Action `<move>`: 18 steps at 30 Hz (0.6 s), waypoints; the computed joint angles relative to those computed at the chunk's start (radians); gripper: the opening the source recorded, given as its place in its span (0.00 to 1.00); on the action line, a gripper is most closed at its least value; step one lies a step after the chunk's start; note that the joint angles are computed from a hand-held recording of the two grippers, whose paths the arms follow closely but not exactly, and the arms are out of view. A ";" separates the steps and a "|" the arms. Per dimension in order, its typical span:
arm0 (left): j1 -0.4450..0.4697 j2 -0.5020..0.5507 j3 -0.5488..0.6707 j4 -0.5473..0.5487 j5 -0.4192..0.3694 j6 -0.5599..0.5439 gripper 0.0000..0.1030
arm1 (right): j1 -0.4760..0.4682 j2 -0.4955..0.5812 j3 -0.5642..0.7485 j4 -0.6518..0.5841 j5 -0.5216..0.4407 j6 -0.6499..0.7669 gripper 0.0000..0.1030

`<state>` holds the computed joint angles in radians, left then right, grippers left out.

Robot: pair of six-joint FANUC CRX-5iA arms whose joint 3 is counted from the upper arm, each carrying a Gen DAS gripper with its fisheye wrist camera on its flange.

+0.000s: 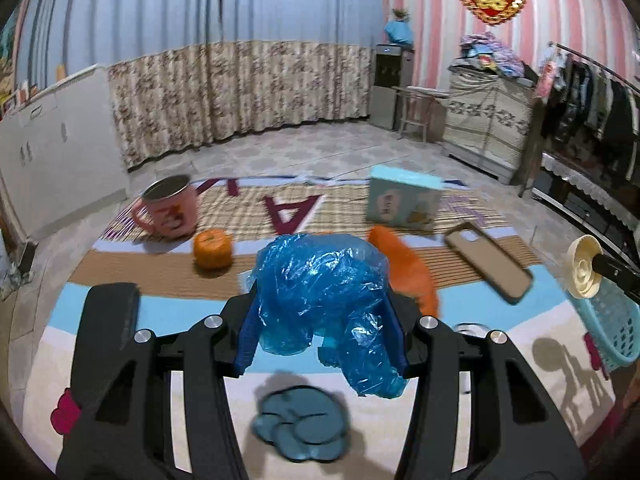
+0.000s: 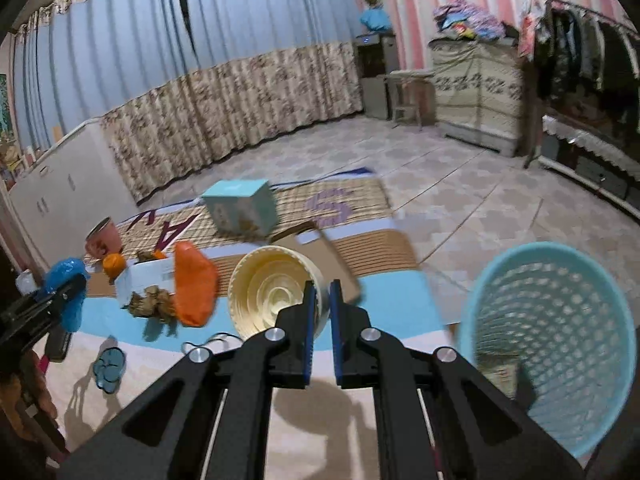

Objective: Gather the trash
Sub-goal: 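Carry the blue bag with the left tool into the basket while the right tool drops the cup there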

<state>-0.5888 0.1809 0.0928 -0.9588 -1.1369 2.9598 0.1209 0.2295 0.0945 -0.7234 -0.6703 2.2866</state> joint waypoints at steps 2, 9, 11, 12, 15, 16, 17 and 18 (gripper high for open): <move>-0.020 0.028 0.039 -0.008 -0.010 -0.017 0.48 | -0.031 -0.001 0.001 -0.013 0.002 0.019 0.08; -0.062 0.146 0.187 0.006 0.019 -0.075 0.48 | -0.123 -0.002 -0.015 -0.034 0.048 0.062 0.08; -0.065 0.174 0.217 0.019 0.045 -0.087 0.48 | -0.151 0.010 -0.010 -0.024 0.059 0.055 0.08; -0.067 0.193 0.238 0.032 0.065 -0.099 0.48 | -0.163 0.015 -0.009 -0.019 0.066 0.050 0.08; -0.072 0.250 0.300 0.060 0.090 -0.144 0.48 | -0.203 0.042 0.015 -0.006 0.059 0.022 0.08; -0.074 0.273 0.325 0.070 0.099 -0.160 0.48 | -0.211 0.048 0.021 -0.004 0.059 0.017 0.08; -0.074 0.290 0.343 0.082 0.110 -0.172 0.48 | -0.219 0.054 0.025 -0.002 0.062 0.014 0.08; -0.070 0.312 0.367 0.102 0.125 -0.188 0.48 | -0.226 0.057 0.026 0.001 0.067 0.013 0.08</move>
<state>-0.6592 0.4931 0.4597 -0.8566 -1.0118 2.7715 -0.1049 0.2864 0.1204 -0.7228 -0.6030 2.2995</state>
